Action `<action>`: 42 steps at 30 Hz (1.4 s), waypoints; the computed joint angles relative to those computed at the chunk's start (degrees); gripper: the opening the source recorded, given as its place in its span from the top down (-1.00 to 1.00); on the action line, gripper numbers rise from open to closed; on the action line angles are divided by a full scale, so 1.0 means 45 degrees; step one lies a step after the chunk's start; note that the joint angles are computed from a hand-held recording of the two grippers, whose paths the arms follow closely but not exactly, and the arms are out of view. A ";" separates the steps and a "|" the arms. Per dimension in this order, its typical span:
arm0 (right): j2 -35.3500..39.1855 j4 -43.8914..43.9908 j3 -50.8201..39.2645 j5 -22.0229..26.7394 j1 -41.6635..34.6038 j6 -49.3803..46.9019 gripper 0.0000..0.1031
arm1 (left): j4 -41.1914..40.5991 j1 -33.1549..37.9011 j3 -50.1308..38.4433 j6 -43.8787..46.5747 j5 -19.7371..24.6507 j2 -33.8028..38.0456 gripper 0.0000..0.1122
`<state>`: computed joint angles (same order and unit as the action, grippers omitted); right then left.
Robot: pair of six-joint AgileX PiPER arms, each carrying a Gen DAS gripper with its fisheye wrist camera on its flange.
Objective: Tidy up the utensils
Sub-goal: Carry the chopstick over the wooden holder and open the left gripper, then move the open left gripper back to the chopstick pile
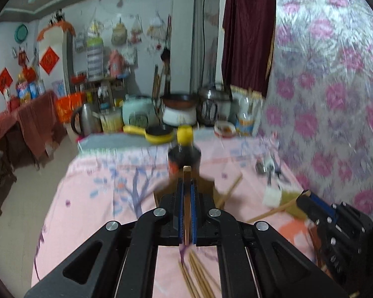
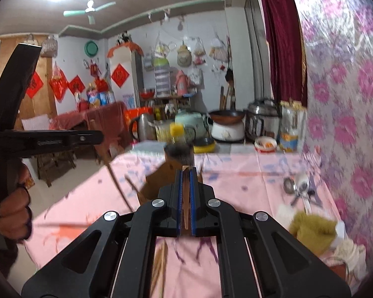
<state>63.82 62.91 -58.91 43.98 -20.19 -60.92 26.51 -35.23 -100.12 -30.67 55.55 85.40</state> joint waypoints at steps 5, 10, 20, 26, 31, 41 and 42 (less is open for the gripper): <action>0.1271 -0.0808 -0.1295 -0.1772 0.1770 0.1315 0.88 | 0.0783 0.0351 -0.1129 -0.0370 -0.0697 0.1109 0.90; 0.2739 -0.1644 -0.1711 -0.3464 0.3229 0.2143 0.88 | 0.1348 0.0891 -0.0840 -0.1095 -0.1825 0.2037 0.90; 0.2774 -0.0169 -0.0463 -0.4248 0.3333 0.0321 -0.21 | 0.1591 0.1538 0.2267 -0.2322 -0.3310 0.1102 -0.47; -0.0032 0.3498 0.1764 -0.3663 0.1742 -0.2570 -0.83 | 0.3613 0.0942 0.4101 -0.4451 -0.2737 -0.0809 -0.73; -0.1911 0.3379 0.3401 -0.1329 -0.0536 -0.2250 -0.87 | 0.5393 -0.0444 0.6343 -0.6583 -0.1259 -0.2410 -0.73; -0.5429 0.1850 0.9037 0.0034 -0.4113 -0.3445 -0.87 | 0.6027 -0.5863 1.3895 -1.2409 0.0746 -0.4863 -0.73; -0.5476 0.1578 0.9432 -0.0592 -0.3636 -0.3460 -0.87 | 0.5943 -0.6260 1.4340 -1.2852 0.0647 -0.4826 -0.73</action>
<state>39.18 70.01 -16.46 41.32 -36.55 -76.49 53.25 -63.40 -35.58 -88.50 58.46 63.69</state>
